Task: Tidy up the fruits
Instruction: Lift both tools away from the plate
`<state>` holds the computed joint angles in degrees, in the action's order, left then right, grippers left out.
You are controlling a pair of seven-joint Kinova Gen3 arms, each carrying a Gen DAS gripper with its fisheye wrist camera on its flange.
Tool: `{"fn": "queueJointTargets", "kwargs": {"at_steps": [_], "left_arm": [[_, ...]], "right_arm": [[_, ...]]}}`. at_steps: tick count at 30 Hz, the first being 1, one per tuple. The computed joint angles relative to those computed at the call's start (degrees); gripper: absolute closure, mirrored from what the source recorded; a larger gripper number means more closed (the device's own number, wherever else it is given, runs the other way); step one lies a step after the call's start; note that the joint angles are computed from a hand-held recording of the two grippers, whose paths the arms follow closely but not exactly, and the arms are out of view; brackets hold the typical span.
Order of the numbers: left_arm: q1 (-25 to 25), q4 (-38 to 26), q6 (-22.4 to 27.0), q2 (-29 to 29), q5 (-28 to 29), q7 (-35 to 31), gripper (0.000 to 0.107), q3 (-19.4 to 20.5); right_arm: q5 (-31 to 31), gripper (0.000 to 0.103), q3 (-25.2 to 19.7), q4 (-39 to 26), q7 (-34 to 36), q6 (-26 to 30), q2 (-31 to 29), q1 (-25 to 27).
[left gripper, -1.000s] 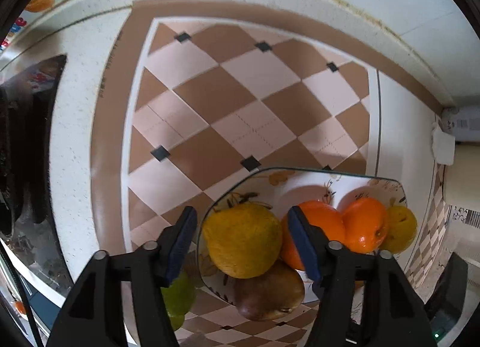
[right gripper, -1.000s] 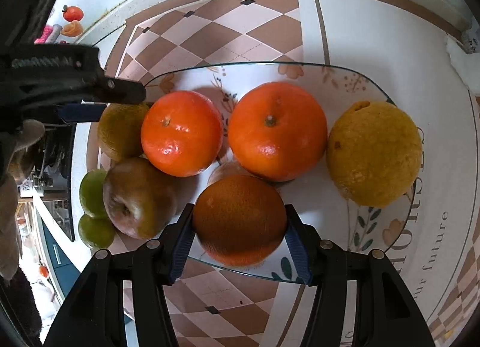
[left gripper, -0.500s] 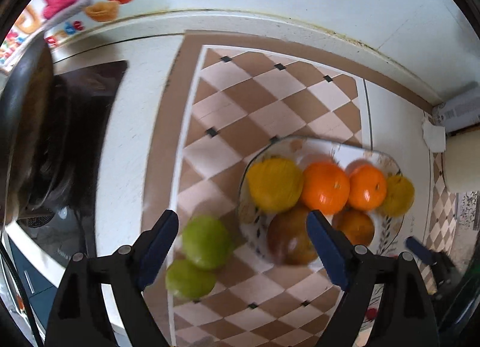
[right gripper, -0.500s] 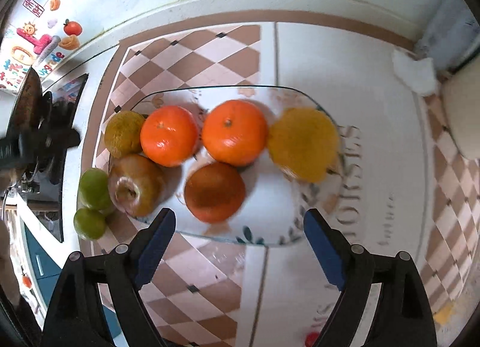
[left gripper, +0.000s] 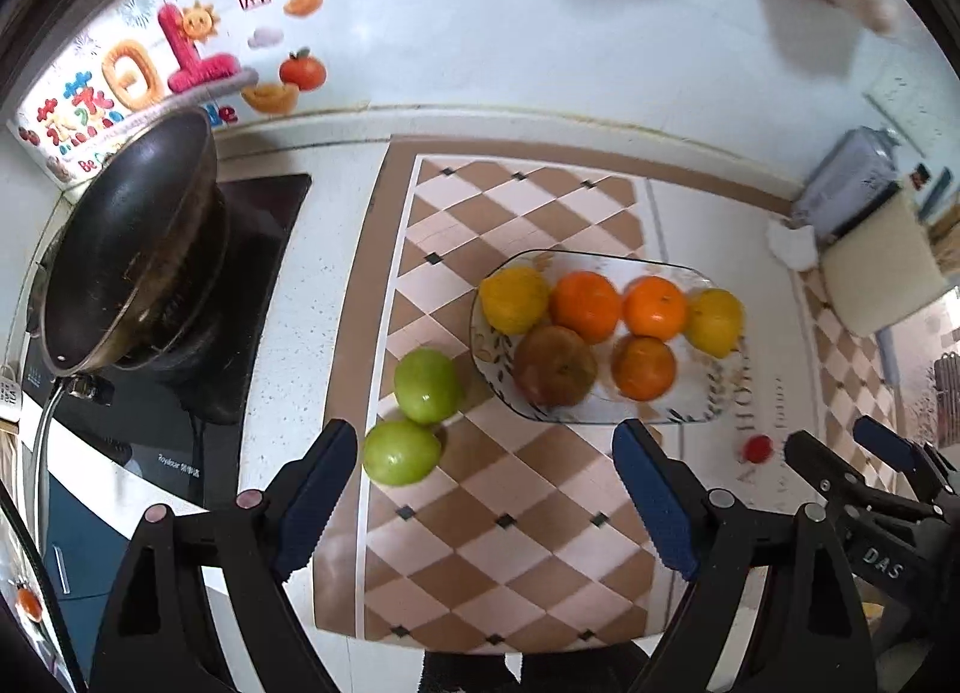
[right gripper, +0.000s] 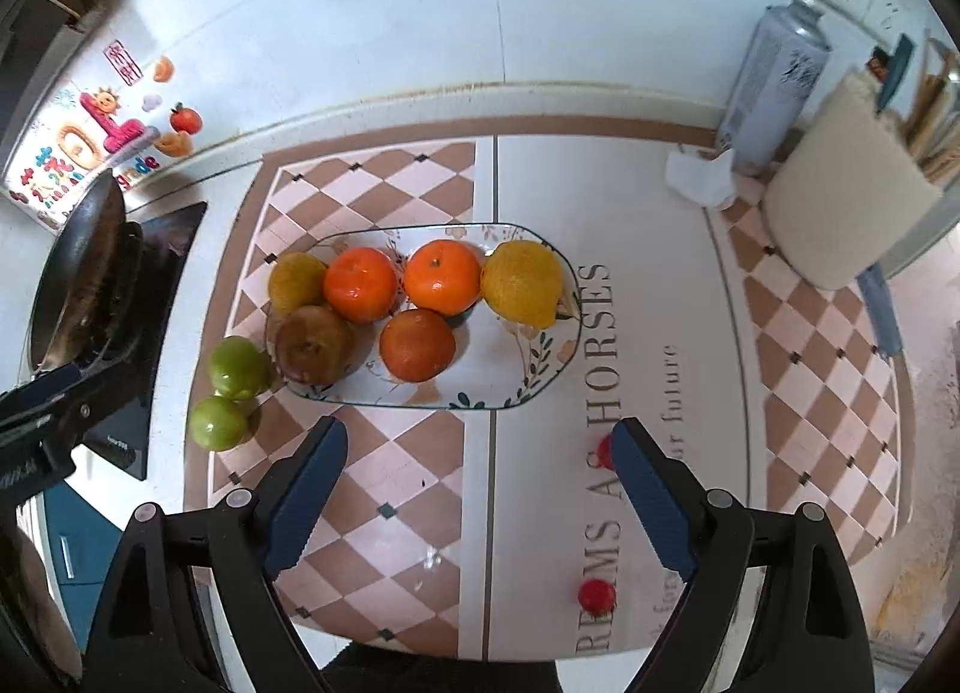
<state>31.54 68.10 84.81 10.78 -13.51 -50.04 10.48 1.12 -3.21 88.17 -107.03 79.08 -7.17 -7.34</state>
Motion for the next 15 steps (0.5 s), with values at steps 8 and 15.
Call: {"fn": "queueJointTargets", "kwargs": {"at_steps": [8,15], "left_arm": [[3.1,-0.9,1.8,-4.1,-4.4,1.1,0.02,2.3],[5.1,-1.2,3.0,-7.1,-8.0,3.9,0.02,5.0]], "right_arm": [[1.2,0.011,-1.7,-3.5,-2.1,4.8,-5.5,-0.3],[2.3,0.011,-3.6,-6.9,-3.8,8.2,-8.9,-0.3]]}}
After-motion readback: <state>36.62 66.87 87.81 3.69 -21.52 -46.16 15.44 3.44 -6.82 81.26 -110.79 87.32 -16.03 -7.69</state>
